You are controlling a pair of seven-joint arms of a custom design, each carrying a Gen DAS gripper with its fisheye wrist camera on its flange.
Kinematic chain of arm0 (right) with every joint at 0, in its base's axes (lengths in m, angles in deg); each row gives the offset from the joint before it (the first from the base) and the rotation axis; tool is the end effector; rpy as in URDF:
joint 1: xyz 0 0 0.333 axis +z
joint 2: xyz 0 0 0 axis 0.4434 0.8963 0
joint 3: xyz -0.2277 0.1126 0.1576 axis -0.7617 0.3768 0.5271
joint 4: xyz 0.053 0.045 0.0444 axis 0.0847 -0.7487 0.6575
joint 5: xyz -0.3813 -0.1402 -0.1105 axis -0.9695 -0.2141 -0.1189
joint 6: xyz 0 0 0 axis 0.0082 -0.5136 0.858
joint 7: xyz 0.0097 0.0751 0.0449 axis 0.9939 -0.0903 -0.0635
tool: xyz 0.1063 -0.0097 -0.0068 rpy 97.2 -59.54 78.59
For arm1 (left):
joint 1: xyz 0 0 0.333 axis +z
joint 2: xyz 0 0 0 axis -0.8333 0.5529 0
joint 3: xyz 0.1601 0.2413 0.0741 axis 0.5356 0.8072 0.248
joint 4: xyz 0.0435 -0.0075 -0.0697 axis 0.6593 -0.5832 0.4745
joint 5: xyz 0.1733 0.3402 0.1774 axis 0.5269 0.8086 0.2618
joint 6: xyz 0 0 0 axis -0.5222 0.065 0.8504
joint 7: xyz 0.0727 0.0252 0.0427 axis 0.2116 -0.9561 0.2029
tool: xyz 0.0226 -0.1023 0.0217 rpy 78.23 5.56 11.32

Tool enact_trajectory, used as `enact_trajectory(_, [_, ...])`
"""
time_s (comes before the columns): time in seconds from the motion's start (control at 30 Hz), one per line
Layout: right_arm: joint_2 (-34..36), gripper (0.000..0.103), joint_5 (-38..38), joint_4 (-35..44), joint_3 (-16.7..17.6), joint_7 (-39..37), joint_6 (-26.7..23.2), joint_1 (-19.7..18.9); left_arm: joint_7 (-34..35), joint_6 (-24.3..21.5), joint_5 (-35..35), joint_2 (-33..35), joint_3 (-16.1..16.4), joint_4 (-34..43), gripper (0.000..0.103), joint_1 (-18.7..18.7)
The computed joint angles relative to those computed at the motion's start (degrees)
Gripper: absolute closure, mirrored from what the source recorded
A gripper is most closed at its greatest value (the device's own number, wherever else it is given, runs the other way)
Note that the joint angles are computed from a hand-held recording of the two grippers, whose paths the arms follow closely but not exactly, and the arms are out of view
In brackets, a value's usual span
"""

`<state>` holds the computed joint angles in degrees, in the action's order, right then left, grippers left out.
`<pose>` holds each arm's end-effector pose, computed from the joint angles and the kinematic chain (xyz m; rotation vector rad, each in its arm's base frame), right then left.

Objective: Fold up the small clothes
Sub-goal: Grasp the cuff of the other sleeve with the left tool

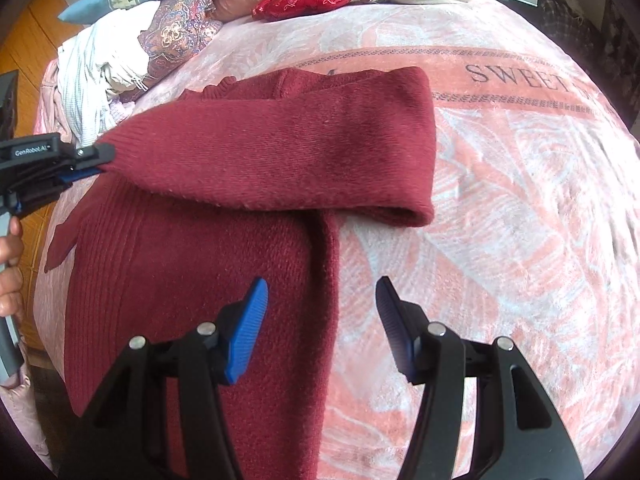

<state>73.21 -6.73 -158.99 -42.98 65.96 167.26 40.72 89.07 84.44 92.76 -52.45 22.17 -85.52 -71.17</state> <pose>0.6338 0.2481 0.4058 -2.0069 1.7394 -0.1137 0.6926 -0.2619 0.4792 -2.2783 1.7943 -0.7252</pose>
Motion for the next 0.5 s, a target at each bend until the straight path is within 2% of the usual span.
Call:
enact_trajectory(0.13, [0.9,0.047,-0.9,1.9,0.1,0.1,-0.6,0.5,-1.4,0.8,4.1,-3.8,2.3,-3.0,0.087,0.9])
enact_trajectory(0.33, [3.7,0.047,-2.0,6.7,0.4,-0.2,-2.6,1.0,-3.0,0.5,7.8,-8.3,3.8,-9.2,0.087,4.8])
enact_trajectory(0.5, [8.8,0.047,-1.0,14.8,1.4,-1.6,-5.9,0.7,-5.5,0.0,9.4,-6.7,4.1,-10.1,0.087,6.8])
